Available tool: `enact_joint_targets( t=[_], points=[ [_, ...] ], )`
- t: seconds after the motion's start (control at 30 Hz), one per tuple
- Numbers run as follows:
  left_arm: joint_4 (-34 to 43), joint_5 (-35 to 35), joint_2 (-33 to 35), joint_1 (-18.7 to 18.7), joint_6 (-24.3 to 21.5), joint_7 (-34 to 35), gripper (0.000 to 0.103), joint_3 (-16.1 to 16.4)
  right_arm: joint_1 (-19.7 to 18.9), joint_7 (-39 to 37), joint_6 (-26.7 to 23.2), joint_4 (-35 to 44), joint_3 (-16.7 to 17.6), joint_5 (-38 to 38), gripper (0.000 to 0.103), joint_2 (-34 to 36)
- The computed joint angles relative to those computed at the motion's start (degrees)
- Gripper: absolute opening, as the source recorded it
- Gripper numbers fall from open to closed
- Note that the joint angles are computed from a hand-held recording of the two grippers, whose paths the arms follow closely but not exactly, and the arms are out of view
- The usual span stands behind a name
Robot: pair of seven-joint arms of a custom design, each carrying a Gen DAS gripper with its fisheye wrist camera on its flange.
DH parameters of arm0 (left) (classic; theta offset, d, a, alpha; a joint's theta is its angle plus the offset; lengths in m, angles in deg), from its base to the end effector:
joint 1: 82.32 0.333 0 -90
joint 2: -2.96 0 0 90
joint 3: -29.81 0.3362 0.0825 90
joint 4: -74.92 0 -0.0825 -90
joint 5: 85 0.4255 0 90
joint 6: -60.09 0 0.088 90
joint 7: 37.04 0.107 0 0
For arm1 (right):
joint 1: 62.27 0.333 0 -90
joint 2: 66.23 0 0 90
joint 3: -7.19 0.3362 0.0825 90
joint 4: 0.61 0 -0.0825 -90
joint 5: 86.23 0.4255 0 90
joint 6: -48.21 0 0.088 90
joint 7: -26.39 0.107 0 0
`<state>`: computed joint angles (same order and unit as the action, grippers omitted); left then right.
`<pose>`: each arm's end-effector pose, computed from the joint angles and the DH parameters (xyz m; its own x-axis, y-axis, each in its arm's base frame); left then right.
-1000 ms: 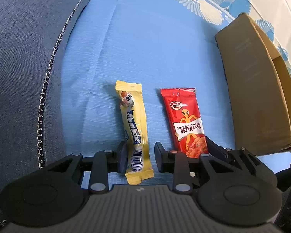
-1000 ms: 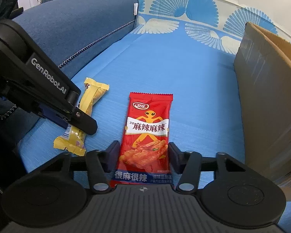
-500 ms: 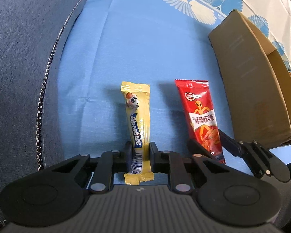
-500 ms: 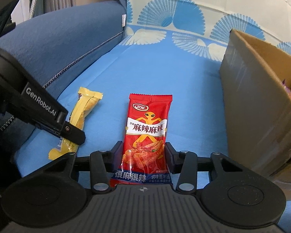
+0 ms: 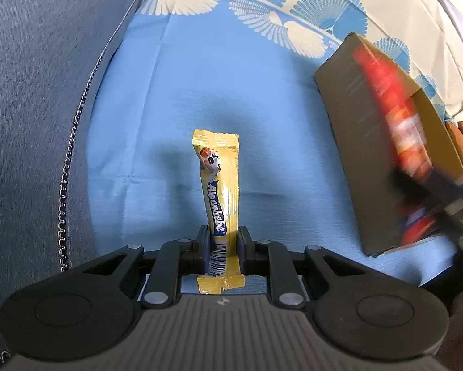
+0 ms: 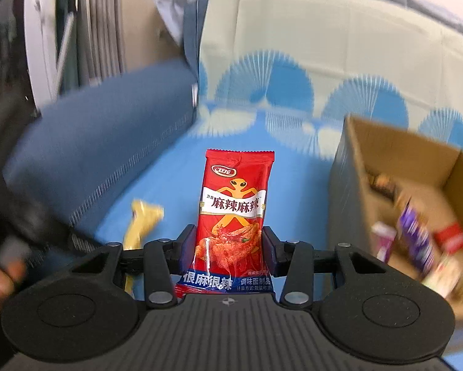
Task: Organize snacks
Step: 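Lift and carry the yellow stick and red bag over the box with both grippers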
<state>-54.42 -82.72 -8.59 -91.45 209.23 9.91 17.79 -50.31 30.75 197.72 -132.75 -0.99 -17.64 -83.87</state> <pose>0.5202 -0.2074 0.5053 0.2594 -0.9196 0.2949 -0.8246 -0.3699 -0.4281 0.5272 0.0099 0.5248 0.6197 -0.7844 -0.0261 -0.4120 -0.2968 -0.8615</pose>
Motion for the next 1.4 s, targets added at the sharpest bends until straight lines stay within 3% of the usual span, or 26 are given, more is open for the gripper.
enact_joint_targets(
  t=[0.2,0.3,0.5,0.6,0.83,1.17,1.4],
  points=[
    [-1.4,0.5,-1.7,0.1,0.9,-0.5,0.019,-0.2,-2.5,-6.1,-9.6,7.0,-4.7,3.7,0.046,0.1],
    [-1.3,1.7,-1.9,0.3,0.3,-1.6,0.019,-0.7,-5.2,-8.9,-12.0,10.5,-5.9,6.0,0.046,1.9],
    [0.4,3.6,-0.7,0.3,-1.2,-3.1,0.019,-1.1,-9.9,-17.6,-8.5,12.0,-5.2,12.2,0.046,5.8],
    [1.0,4.8,-0.2,0.3,-1.8,-3.9,0.019,-1.3,-11.8,-16.0,-5.2,12.2,-3.8,12.5,0.046,7.5],
    [1.7,6.7,0.4,0.3,-2.3,-5.7,0.019,-1.4,-14.7,-15.2,-6.3,13.0,-3.4,15.0,0.046,9.1],
    [1.3,9.3,-0.2,0.5,-2.7,-7.5,0.019,-1.5,-16.4,-15.6,-5.4,14.0,-2.4,17.4,0.046,10.4],
    [1.6,18.4,-1.7,1.9,-3.1,-15.1,0.019,-3.8,-16.9,-16.0,-5.2,14.2,-2.3,19.4,0.046,10.4]
  ],
)
